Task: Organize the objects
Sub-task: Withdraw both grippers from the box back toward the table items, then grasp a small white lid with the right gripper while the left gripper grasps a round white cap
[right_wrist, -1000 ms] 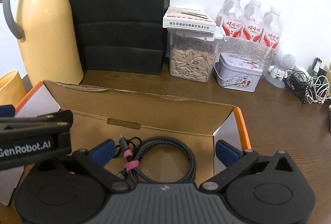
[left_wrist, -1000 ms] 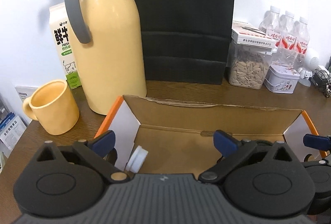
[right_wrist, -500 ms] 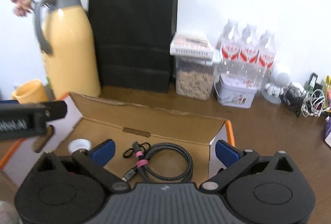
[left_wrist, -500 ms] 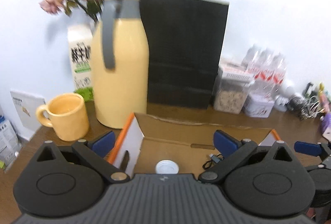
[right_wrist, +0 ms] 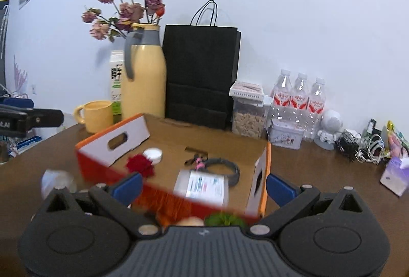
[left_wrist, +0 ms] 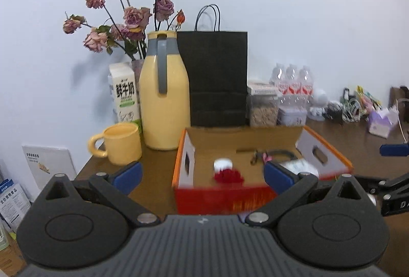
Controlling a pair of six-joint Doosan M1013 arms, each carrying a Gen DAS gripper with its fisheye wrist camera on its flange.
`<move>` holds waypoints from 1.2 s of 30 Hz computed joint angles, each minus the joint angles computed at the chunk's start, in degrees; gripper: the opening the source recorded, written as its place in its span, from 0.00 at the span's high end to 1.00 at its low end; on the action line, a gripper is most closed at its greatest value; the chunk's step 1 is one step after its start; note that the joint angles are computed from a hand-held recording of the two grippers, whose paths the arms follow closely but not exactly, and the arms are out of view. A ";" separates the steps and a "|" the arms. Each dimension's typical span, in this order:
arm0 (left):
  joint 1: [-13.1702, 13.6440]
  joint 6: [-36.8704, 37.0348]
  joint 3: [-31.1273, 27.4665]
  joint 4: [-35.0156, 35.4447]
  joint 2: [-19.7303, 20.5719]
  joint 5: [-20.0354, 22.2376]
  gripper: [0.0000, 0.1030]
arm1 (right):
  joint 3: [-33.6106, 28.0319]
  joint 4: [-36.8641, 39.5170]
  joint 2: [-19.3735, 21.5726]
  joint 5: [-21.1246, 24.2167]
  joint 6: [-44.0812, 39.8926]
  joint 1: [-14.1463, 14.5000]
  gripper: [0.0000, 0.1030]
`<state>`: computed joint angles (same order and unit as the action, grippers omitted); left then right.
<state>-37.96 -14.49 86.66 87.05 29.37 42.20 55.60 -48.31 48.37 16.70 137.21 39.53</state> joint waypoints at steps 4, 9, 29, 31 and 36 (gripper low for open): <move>-1.35 -2.57 4.29 -0.14 -1.56 0.11 0.00 | 7.31 -9.14 -3.01 -1.83 10.31 0.54 0.00; -2.62 -4.99 8.51 -2.35 -2.79 -1.35 0.00 | 14.35 -13.80 -5.67 -2.49 17.33 1.12 0.00; -3.87 -10.20 10.73 -6.01 -2.56 -6.11 0.00 | 15.81 -8.97 -4.74 0.33 14.74 1.15 0.28; -3.83 -10.15 10.70 -6.27 -2.50 -6.10 0.00 | 14.32 -5.21 -4.01 1.07 10.14 0.91 0.34; -3.76 -9.47 10.64 -7.17 -2.39 -6.60 0.00 | 11.20 6.10 -2.54 1.61 -1.42 0.12 0.61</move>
<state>-41.72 -23.96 97.30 79.88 26.99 35.60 66.80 -42.21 45.83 18.31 135.79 39.65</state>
